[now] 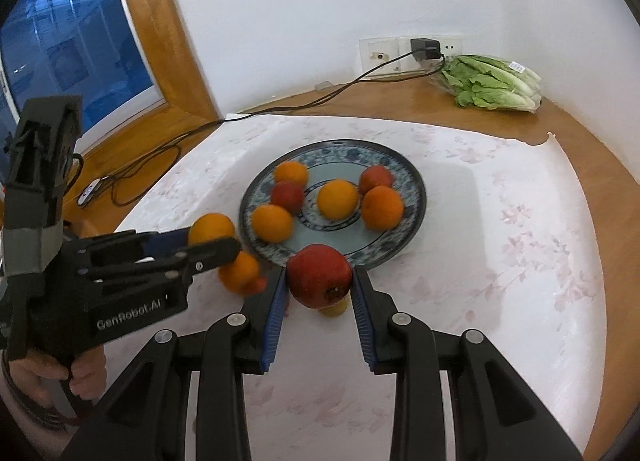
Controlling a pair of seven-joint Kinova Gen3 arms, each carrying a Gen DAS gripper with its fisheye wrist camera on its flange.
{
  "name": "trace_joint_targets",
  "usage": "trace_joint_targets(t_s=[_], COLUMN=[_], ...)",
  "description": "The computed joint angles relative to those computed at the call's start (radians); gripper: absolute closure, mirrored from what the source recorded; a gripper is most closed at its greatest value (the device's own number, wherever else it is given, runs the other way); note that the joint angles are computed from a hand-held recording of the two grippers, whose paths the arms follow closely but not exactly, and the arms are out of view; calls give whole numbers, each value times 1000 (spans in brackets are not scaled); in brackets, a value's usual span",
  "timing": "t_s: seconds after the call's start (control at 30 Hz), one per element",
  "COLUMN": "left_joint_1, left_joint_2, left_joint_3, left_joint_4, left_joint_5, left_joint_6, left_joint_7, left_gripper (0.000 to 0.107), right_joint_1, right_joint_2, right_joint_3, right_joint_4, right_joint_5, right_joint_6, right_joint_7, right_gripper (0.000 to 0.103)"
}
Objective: Organize fruits
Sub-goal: 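Carry the orange and the red apple in both tools onto the plate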
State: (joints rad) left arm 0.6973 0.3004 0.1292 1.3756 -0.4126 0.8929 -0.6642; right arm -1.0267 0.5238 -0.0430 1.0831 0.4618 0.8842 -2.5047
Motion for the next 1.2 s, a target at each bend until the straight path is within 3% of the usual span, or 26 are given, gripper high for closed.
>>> trace_joint_targets(t_s=[1.2], left_joint_1=[20], left_joint_2=[103], left_joint_3=[-45], left_joint_4=[-95], left_joint_5=[19], left_joint_6=[-4], left_joint_7=[-90], left_gripper=[72], right_joint_1=[47], right_joint_2=[67], right_joint_3=[26], right_joint_4=[-50], right_joint_5=[-42], right_joint_6=[-1], right_joint_7=[73], right_gripper=[70])
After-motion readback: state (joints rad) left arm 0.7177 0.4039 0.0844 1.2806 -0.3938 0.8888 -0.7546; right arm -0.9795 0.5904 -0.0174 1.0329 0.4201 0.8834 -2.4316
